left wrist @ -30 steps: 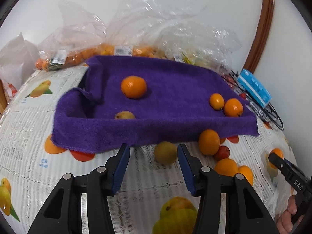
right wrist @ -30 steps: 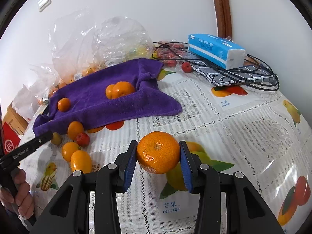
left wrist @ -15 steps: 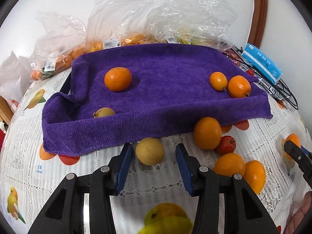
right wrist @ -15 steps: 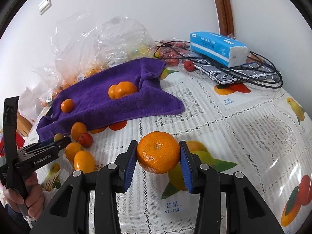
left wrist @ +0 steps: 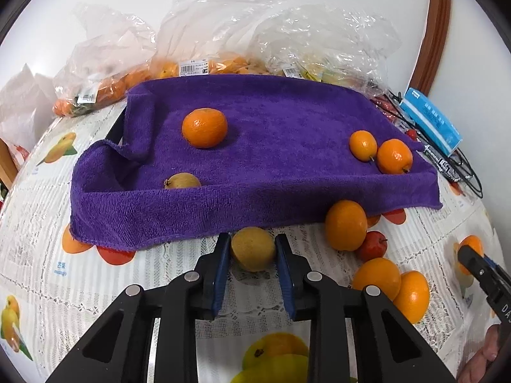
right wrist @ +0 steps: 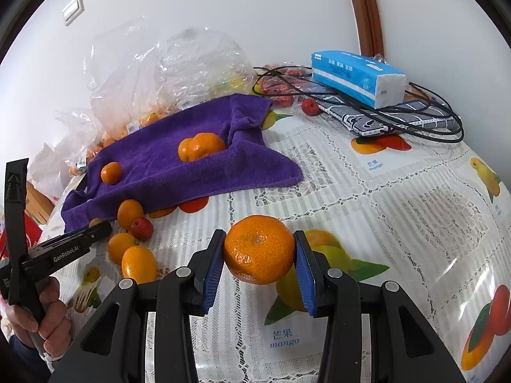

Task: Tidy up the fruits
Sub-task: 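Grasp a pale round fruit on the tablecloth with the left tool while the right tool holds the tangerine, then carry the pale fruit over the towel while the right tool carries the tangerine there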

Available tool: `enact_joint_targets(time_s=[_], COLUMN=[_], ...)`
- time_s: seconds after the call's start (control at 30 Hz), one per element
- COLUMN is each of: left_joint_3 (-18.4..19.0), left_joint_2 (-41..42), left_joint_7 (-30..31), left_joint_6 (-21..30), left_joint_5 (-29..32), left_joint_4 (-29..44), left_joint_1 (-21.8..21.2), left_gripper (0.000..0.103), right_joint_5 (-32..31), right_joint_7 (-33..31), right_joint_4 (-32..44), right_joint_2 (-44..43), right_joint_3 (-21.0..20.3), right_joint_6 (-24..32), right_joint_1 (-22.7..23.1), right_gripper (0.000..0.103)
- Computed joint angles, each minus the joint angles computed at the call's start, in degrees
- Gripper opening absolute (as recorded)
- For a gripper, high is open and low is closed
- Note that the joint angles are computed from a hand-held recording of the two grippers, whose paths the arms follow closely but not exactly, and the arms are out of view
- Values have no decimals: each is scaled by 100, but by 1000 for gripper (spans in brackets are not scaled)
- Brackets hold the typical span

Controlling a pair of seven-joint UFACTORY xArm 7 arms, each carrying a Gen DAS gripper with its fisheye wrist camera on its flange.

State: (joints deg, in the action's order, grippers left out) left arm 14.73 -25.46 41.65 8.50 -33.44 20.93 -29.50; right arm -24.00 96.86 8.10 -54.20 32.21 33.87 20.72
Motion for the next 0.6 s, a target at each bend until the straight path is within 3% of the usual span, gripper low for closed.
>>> enact_joint_targets(time_s=[0.23,0.37,0.6], left_joint_3=[169,811,1153], left_joint_2=[-28,-107,-397], left_joint_7=[159,792,1844], left_joint_6=[82,456,726], left_joint_5=[-166,-897,-2091], left_joint_4=[33,193,231], left_joint_1=[-133,-544,-684], left_gripper=[27,26,26], right_joint_5=[-15,-11,2], right_joint_7=[-85,-85,-166], right_joint_4=[14,17,69], right_joint_2=[81,82,195], right_joint_3=[-45,-29,-67], right_joint_6=[-71,-76,-60], right_joint_1=[-14,-23,-43], right_gripper=[42,42,42])
